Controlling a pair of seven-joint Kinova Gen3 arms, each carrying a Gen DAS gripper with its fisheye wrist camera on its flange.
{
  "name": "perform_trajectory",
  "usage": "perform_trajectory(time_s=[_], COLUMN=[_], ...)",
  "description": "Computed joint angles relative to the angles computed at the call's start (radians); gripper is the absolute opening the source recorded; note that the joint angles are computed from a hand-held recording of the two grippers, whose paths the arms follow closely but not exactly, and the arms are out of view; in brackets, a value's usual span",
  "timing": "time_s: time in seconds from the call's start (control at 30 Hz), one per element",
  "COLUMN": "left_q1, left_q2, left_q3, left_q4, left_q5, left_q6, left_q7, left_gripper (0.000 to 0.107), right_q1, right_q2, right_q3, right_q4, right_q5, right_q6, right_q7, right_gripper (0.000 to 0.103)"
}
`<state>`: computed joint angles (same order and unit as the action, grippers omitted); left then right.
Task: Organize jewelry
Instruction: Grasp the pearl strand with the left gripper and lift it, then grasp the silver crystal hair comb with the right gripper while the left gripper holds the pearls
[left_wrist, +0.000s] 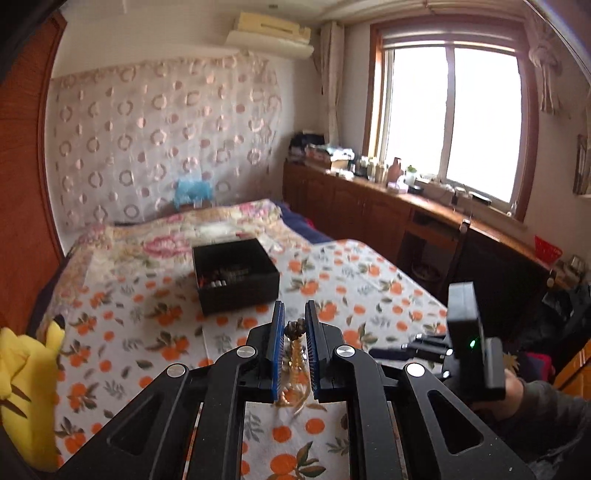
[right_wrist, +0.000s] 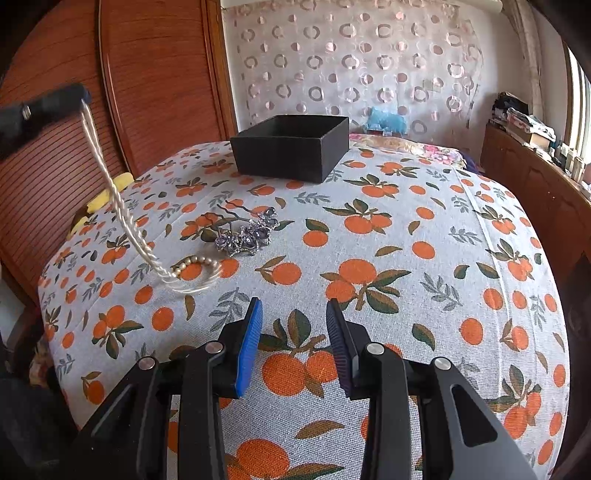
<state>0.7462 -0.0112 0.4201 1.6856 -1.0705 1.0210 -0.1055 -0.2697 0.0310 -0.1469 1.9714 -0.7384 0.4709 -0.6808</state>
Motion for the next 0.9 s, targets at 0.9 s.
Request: perform_trajectory(time_s=[0.9], left_q1=[-0.126], left_q2=[-0.082], left_q3=[0.035], left_q4=[0.087], left_q5=[0.019], left_q6=[0.009], left_q7=[0.022], left_gripper=[0.010], right_q1=[-0.108], right_q2=[0.258], right_q3=[-0.087], right_q4=[-0.377], right_q5=[0.394], right_q6=[0.175], right_q7=[-0.296], right_gripper=[0.070])
